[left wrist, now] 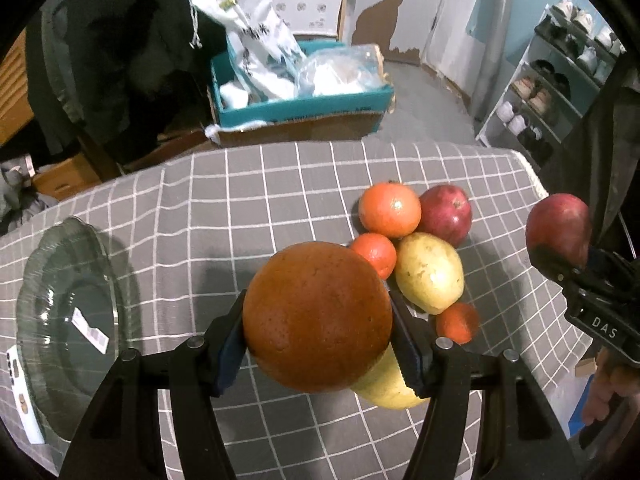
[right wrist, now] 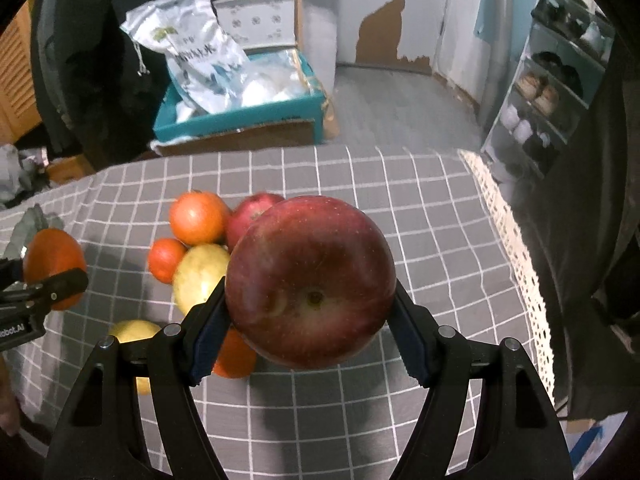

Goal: Organize fruits
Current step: 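Lift and carry the apple and orange with both tools over the green glass bowl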

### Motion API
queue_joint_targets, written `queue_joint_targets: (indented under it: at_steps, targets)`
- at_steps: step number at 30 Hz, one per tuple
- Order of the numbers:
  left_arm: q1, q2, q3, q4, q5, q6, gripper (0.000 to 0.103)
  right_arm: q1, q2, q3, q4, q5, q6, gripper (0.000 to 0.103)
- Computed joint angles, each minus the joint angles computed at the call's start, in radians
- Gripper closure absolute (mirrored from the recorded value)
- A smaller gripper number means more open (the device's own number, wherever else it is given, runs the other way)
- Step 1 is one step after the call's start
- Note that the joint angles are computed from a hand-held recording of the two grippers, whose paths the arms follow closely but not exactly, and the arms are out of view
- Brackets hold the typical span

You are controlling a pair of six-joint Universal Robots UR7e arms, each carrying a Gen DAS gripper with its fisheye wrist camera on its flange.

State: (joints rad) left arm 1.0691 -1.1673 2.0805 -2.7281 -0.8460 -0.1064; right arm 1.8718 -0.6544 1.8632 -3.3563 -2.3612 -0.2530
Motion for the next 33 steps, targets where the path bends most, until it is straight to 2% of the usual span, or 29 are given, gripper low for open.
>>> queue_joint_targets:
  at_steps: [14, 25, 33]
  targets:
    - [-0.066, -0.132, 0.078, -0.117, 0.051, 0.024, 0.037, 0.084, -0.022, 0.007, -0.117, 0.024, -0.08, 0.029]
    - [-0.126, -0.225, 0.12, -0.188, 0.107, 0.073, 0.037, 0.142, -0.041, 0.01, -0.166, 0.055, -0.101, 0.029]
    - [-0.142, -0.279, 0.142, -0.215, 0.14, 0.097, 0.037, 0.18, -0.043, -0.002, -0.169, 0.082, -0.108, 0.029]
